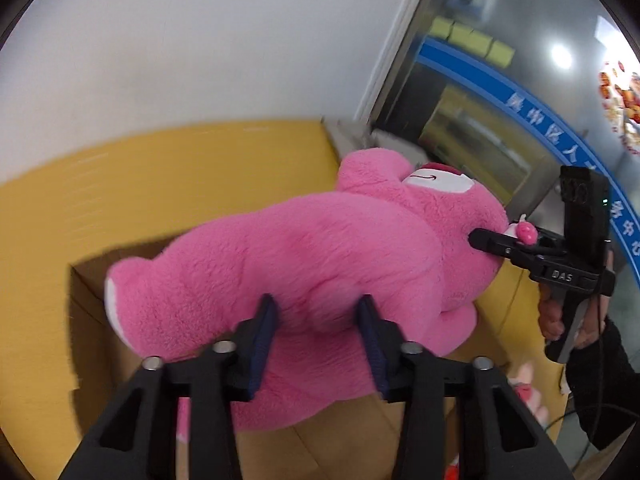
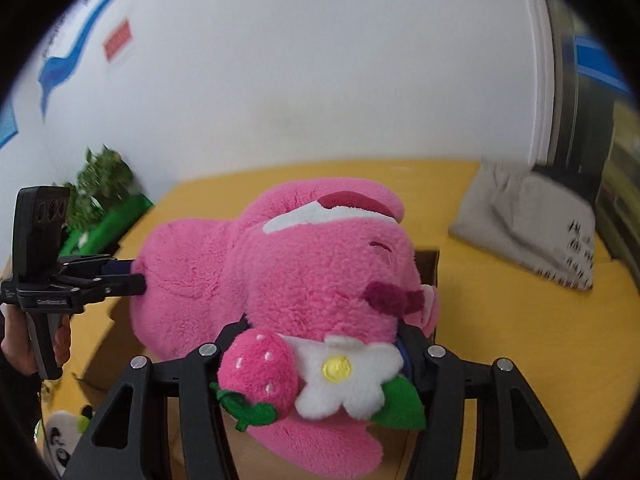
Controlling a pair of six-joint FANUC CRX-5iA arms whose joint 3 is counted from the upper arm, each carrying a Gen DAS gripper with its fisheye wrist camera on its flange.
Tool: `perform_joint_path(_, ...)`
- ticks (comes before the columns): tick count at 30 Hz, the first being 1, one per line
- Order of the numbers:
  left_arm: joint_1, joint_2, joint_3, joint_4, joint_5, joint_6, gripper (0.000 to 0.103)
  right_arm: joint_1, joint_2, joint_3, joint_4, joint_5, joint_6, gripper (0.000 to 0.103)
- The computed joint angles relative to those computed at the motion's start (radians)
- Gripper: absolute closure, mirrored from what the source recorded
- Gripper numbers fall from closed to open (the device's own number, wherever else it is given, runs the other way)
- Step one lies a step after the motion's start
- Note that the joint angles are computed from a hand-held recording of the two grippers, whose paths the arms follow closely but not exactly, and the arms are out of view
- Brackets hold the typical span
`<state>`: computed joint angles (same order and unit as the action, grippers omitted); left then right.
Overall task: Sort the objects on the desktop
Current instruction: 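Lower the pink bear into the cardboard box and open both tools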
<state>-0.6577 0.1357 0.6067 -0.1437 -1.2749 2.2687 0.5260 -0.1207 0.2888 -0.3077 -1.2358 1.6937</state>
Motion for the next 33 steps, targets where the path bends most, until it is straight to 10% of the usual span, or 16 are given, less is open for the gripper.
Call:
perform_joint_path(3,0.072,-0.007,-0.125,0.137,0.107,-0.063,0.095,0.009,0.042,-0.035,0.037,-0.021,-0.036,0.049)
perform_joint_path(17,0.042,0.047,-0.056,0.103,0.005,-0.073,0.052,-0.005,0.075,-0.017,0.045,-0.102,-0.079,0.048)
perform_joint_path(24,0.039,0.105,0.017,0.080,-0.058,-0.055,0.050,0.039,0.094,-0.014,0.137,-0.072,-0.132,0.036)
perform_joint_path(28,-0.041,0.124,0.136,-0.065,-0.205,0.000,0.011,0.018,0.006,-0.050,0.113,-0.039,-0.116,0.034)
perform_joint_path(33,-0.269,0.032,0.188,-0.308,-0.315,0.130,0.008,-0.090,-0.221,-0.107,-0.035,-0.080,0.033,0.023)
